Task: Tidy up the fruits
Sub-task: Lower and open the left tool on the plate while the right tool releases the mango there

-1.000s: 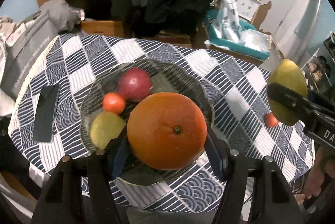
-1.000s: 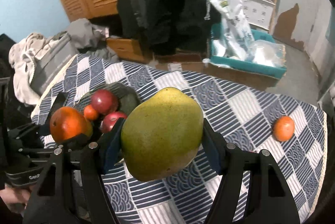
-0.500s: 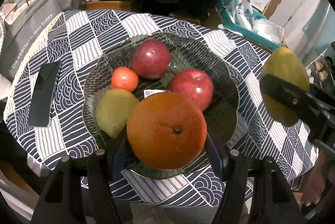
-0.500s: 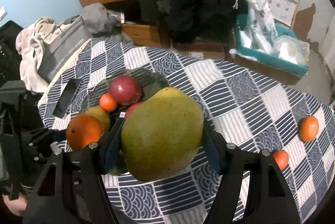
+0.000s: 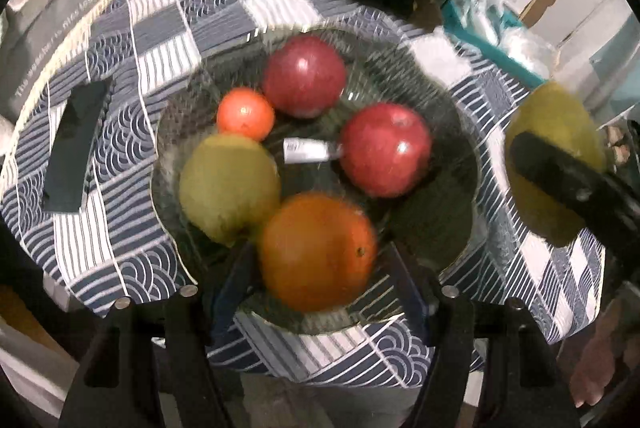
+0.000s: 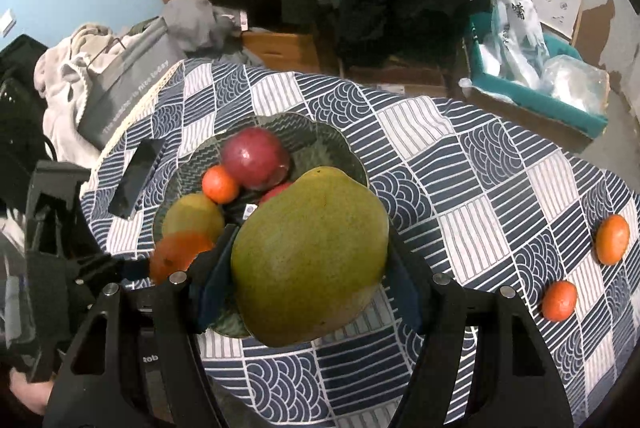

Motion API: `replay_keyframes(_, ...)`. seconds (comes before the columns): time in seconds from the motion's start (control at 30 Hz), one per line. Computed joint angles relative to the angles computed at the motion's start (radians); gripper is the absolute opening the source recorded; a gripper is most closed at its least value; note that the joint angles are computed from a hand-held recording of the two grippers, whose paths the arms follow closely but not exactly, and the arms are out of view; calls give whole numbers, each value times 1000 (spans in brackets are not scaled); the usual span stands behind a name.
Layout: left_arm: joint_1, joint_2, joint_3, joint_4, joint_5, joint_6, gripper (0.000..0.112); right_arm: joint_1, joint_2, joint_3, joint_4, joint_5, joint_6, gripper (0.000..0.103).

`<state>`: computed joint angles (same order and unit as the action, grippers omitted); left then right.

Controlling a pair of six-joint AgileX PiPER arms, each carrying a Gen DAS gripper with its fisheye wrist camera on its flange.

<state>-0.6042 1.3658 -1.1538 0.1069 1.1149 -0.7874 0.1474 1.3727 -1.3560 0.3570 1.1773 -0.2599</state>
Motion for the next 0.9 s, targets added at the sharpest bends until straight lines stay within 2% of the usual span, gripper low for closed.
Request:
replay_keyframes(0.03, -9, -3, -11, 20, 4, -8, 87, -2, 0, 0, 3, -1, 1, 70)
replay_keyframes(0.07, -22, -7, -20, 47, 8, -23, 89, -4, 2, -2, 6, -1, 2, 70)
replay_keyframes(0.17, -33, -10, -41, 84, 19, -32, 89, -5, 14, -12, 6, -5, 4, 70)
replay_keyframes(0.4, 27, -7, -56, 95, 22, -21, 89, -10, 65, -51, 13, -10, 19, 70)
replay_keyframes(0.9, 239, -32, -41, 49, -35, 35, 89, 66, 238, -178, -25, -20, 40, 70)
